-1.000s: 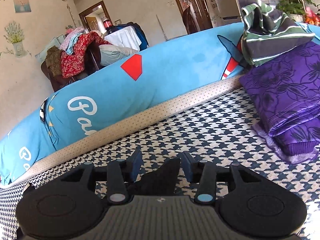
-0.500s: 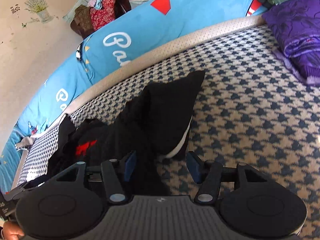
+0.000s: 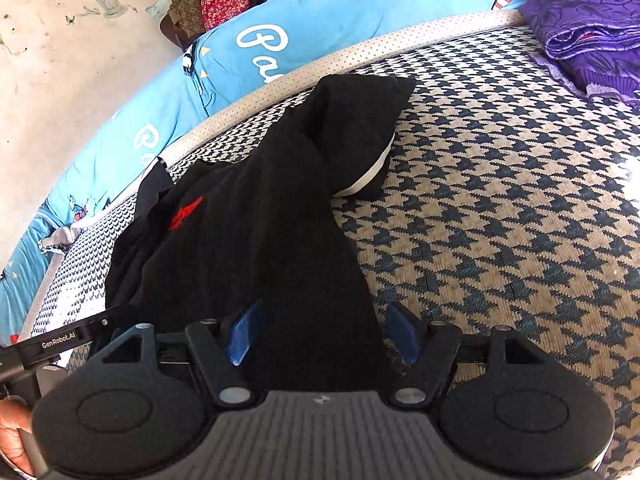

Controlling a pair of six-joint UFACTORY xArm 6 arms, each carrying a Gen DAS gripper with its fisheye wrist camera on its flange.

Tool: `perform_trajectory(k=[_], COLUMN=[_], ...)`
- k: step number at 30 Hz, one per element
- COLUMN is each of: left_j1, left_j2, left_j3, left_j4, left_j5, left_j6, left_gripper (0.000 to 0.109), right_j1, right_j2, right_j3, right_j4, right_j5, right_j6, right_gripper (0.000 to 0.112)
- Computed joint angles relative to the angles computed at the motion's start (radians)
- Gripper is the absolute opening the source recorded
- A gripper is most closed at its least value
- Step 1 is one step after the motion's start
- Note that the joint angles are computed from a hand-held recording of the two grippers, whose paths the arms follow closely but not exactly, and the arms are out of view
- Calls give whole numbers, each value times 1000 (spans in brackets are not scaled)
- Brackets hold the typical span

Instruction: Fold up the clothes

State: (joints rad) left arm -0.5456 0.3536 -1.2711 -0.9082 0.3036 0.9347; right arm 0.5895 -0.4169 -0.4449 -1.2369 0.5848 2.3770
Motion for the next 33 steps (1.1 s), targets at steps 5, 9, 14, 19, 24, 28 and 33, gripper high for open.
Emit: perform_trajectory(k=[5,9,14,19,24,28,33], left_j1=[8,8,9,22,33,35,37], left_j2=[-23,-31,-37,-44,-57,-68,-75], left_j3=[35,47,52,49,51,63,71], left_j4=[-13,-17,-34,-65,-107,-90,-54], left_j5=[10,8,6,21,42,42,41], left_j6=[1,3,18,26,52,39,5], left_gripper=[103,103,103,103,103,103,103], right_j1=[41,67,110,226,401,438,425], right_j2=[44,72,102,91,61,80,103], right_j3=[-41,-62,-94,-117,-148,-184,-187], right_j4=[33,38,98,154,262,363,449], right_j5=[25,43,123,270,455,467,428], right_j6=[-90,-102,-162,-124,-46,-104,-175], right_gripper=[69,55,9,8,8,8,8])
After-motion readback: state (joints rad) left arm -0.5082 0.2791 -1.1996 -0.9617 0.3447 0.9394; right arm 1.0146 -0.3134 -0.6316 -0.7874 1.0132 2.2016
